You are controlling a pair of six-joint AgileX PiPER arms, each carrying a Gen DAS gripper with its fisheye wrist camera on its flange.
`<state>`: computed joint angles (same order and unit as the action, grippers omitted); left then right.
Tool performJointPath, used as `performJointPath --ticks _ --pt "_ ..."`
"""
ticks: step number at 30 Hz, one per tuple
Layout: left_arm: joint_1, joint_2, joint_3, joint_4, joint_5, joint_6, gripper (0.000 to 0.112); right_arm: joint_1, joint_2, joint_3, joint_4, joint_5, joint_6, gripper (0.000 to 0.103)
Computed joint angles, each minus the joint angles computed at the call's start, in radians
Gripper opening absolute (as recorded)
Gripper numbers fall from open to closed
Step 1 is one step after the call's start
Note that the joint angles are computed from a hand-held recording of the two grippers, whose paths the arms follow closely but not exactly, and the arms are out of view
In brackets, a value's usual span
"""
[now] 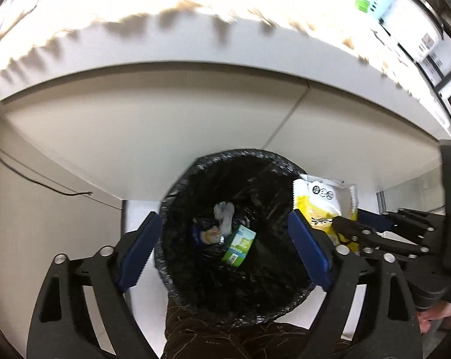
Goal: Collect trash
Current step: 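Open the left tool to drop the tissue into the bin while the right tool releases the yellow bag, then raise both tools from the bin back over the tablecloth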
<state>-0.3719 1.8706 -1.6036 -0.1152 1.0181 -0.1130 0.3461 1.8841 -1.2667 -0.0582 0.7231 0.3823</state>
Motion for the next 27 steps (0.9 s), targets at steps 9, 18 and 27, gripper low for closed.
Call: performJointPath --ticks 9,18,27 --pt "0.071 -0.051 0.005 -0.005 0.026 -0.003 0.097 0.042 0.117 -0.123 -0.005 0.032 0.017 0.026" --pt "0.117 -0.055 0.010 -0.004 0.029 0.019 0.097 0.062 0.170 -0.189 -0.036 0.039 0.065 0.034" --pt "0.100 -0.029 -0.039 -0.010 0.050 0.042 0.097 0.057 0.063 -0.120 -0.129 0.020 0.179 0.083"
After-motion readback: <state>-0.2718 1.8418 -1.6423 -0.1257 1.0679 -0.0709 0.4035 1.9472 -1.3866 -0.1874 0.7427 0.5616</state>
